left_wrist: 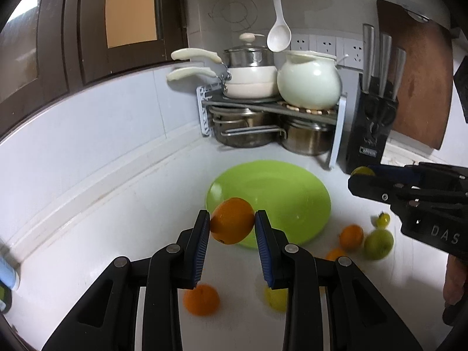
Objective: Organize fruits
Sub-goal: 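Carry the orange and tomato over the green plate with both tools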
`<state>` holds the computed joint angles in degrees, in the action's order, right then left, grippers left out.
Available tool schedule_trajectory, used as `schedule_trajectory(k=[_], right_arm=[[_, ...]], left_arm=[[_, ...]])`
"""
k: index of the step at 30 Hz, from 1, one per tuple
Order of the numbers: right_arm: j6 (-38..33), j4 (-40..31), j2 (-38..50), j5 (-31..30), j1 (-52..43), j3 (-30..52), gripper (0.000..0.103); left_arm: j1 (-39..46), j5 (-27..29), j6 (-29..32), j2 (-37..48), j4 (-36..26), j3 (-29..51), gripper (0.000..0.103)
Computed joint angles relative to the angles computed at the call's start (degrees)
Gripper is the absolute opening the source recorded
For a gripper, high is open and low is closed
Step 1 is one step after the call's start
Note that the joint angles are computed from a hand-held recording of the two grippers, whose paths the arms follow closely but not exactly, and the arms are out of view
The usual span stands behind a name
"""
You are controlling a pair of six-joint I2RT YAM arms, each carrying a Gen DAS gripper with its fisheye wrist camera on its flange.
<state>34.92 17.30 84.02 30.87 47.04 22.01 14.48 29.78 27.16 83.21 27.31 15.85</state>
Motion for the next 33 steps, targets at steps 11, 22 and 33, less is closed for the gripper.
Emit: schedule_trajectory(k=[11, 22, 33], right_arm=[[-5.71, 4.53, 2.91, -6.04, -9.14, 1.83, 0.03], [-13.63, 2.17, 9.27, -14.95, -20.05, 9.38, 0.03], [-20.45, -4.1, 20.24, -23.02, -26.56, 20.99, 0.03]], left_arm=[[-7.13, -4.13, -2.35, 5.01, 1.5, 6.89, 0.032], [-12.02, -7.17, -2.24, 13.9, -6.07, 20.24, 0.032], [-14.27, -9.72, 0.27, 26.64, -16.21, 36.06, 0.032]])
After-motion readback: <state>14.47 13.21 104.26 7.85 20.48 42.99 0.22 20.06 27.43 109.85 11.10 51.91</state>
